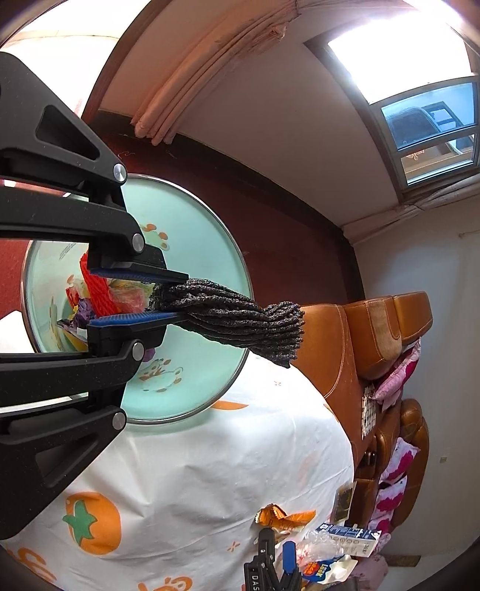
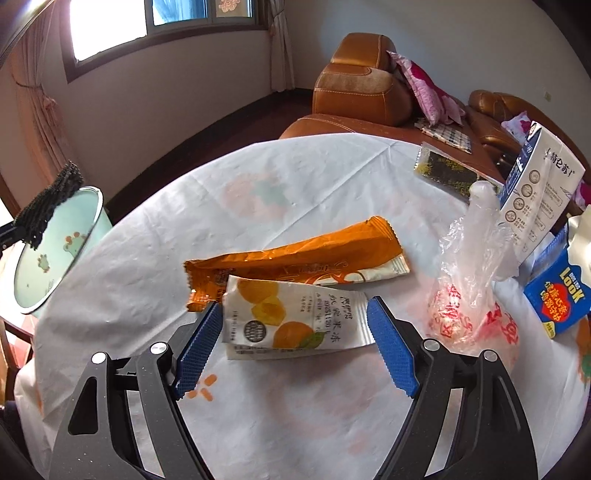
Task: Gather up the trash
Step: 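Grasp the white fruit-printed wrapper with the right tool while the left tool holds the net over the bin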
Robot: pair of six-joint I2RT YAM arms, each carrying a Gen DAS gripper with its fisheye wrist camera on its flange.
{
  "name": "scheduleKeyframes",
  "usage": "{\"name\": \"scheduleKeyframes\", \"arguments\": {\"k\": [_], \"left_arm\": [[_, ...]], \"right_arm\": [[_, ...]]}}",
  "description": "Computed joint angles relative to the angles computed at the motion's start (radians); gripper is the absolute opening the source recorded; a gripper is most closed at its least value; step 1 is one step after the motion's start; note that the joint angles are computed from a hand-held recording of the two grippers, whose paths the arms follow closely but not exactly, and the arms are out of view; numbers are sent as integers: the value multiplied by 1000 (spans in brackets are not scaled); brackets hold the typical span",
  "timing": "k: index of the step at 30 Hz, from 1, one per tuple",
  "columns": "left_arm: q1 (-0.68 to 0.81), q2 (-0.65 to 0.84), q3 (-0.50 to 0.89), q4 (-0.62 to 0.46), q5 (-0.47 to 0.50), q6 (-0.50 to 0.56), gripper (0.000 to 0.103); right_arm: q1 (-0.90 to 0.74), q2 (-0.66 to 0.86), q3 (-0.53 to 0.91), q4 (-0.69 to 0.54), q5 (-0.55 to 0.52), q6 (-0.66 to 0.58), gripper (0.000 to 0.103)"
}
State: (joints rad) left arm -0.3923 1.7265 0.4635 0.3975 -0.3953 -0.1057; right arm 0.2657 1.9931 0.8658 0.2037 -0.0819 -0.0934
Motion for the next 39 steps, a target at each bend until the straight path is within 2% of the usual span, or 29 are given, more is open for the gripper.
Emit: {"name": "scheduleKeyframes", "arguments": {"k": [4, 7, 13, 23, 26, 27, 28, 33, 34, 39], "left_arm": [[9, 5, 0, -1, 10, 2, 15], [7, 11, 11, -8, 10, -1, 15], [1, 2, 1, -2, 3, 3, 15], [-2, -21, -6, -23, -2, 2, 15], [0, -23, -6, -26, 0, 4, 15], [1, -24, -7, -25, 2, 5, 15], [1, -25, -8, -23, 2, 7, 15], [-2, -26, -14, -23, -2, 4, 15], [-2, -25, -15, -24, -3, 4, 15], [6, -23, -19, -34, -4, 5, 15]], "right_arm": [[-8, 36, 20, -6, -12, -7, 78], [-4, 28, 12, -5, -19, -11, 68], [32, -20, -58, 35, 17, -20, 61], [55, -114, -157, 75, 5, 6, 46], [61, -120, -166, 71, -19, -16, 53], [56, -122, -171, 78, -37, -24, 71], [55, -125, -174, 83, -41, -24, 80], [27, -133, -173, 94, -46, -30, 83], [18, -126, -159, 78, -61, -31, 87], [-8, -46, -57, -16, -107, -32, 87]]}}
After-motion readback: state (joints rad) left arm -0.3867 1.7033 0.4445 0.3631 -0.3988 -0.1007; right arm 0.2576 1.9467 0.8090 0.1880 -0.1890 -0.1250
